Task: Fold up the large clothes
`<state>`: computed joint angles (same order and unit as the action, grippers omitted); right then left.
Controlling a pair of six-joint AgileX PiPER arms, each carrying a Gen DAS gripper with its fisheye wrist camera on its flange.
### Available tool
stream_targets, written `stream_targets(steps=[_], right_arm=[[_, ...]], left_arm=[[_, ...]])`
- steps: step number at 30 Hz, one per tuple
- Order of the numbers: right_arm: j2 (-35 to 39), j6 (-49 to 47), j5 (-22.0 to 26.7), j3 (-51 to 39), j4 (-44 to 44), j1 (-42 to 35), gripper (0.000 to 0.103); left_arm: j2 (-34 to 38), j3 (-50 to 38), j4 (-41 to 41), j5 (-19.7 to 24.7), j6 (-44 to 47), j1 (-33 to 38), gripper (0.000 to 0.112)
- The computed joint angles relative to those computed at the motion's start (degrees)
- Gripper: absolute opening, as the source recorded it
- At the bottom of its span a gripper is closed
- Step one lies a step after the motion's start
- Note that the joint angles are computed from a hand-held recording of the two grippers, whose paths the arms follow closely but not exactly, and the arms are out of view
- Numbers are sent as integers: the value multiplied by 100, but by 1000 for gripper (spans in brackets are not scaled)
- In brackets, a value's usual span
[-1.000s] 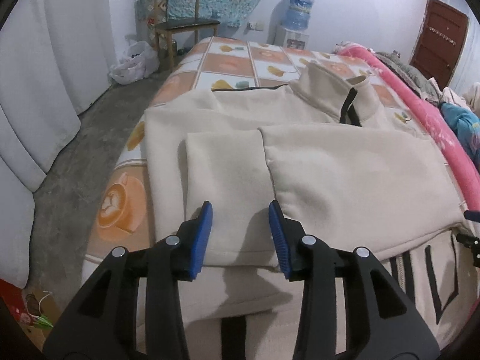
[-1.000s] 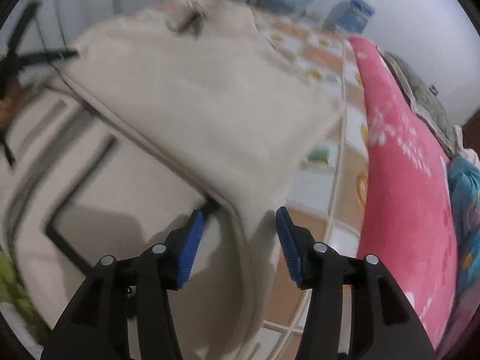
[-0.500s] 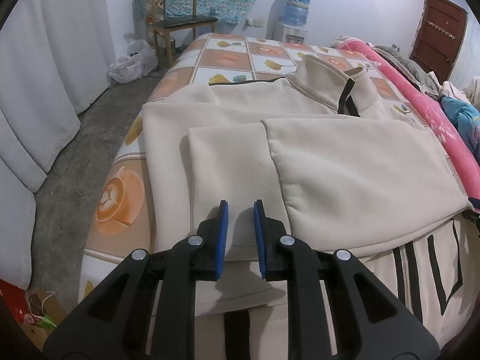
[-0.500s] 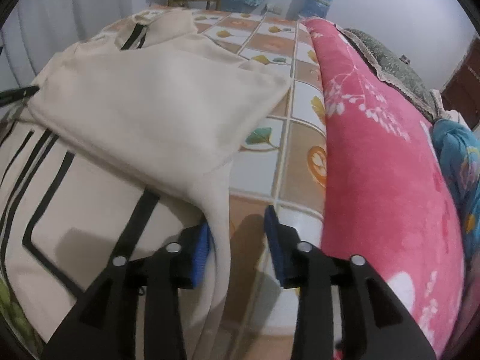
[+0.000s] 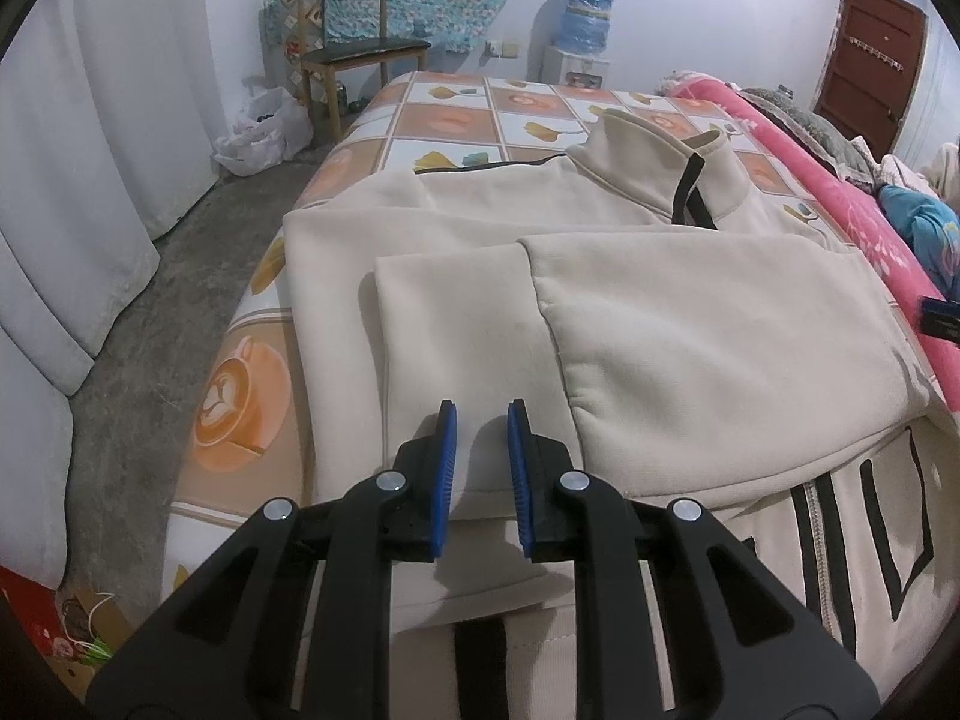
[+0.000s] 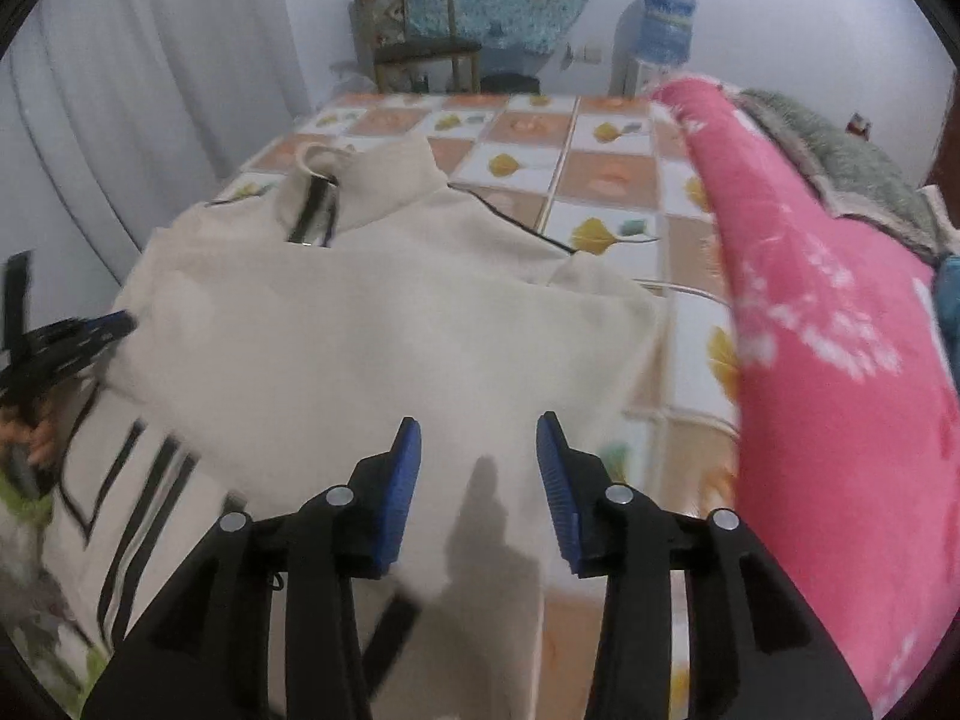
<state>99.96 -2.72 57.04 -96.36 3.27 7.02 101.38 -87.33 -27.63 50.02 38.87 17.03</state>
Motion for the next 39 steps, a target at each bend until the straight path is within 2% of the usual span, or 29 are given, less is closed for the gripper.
stream_targets(steps=[4,6,9,10,13,14,15,17,19,21,24,27,31,34,39], right_arm=[[1154,573,330,-1078,-747,-120,38],[1405,724,335,-1452,-848,-318,28],[1484,1649,537,-1792,-1750,-299,28],[1368,1796,433,-1655,-1783,-301,28],[567,1656,6,-888,-1153,-384,32],[305,1610,-83,-639,-1101,-310,37],[-24,1544,-171,-320,-1039,-189,47],[-558,1497,-303,205,-1000,58,59],[-1071,1597,-345,743,-1111,434,66],[-1498,1667,-372,1243,-1012,723,74],[-1944,1950,-339,1912,-835,1198,77],[-2299,2727,-308,2560,-1118,1883,77],[-2502,3645,-185,3146,-1476,2744,80],[-2480,4175,-38,3377,-1736,3232,81],[-2410,5171,212,3491,-2539,3890,83]], left_arm=[[9,-14,-22,28,1,1,17],[8,-10,-33,29,1,6,17],[27,-54,-113,127,38,45,17],[49,-103,-144,197,47,75,18],[10,-219,-353,452,58,248,22],[-53,-192,-429,466,102,304,26],[-154,-152,-514,499,168,377,30],[-375,-67,-642,612,280,512,35],[-655,107,-754,708,422,648,44],[-1009,408,-815,707,562,763,61],[-1570,942,-723,757,750,871,74],[-2145,1587,-552,711,927,957,83],[-2943,2612,-256,545,1038,1011,85],[-3203,3127,-188,608,1109,1082,86],[-3509,3866,71,47,909,852,88]])
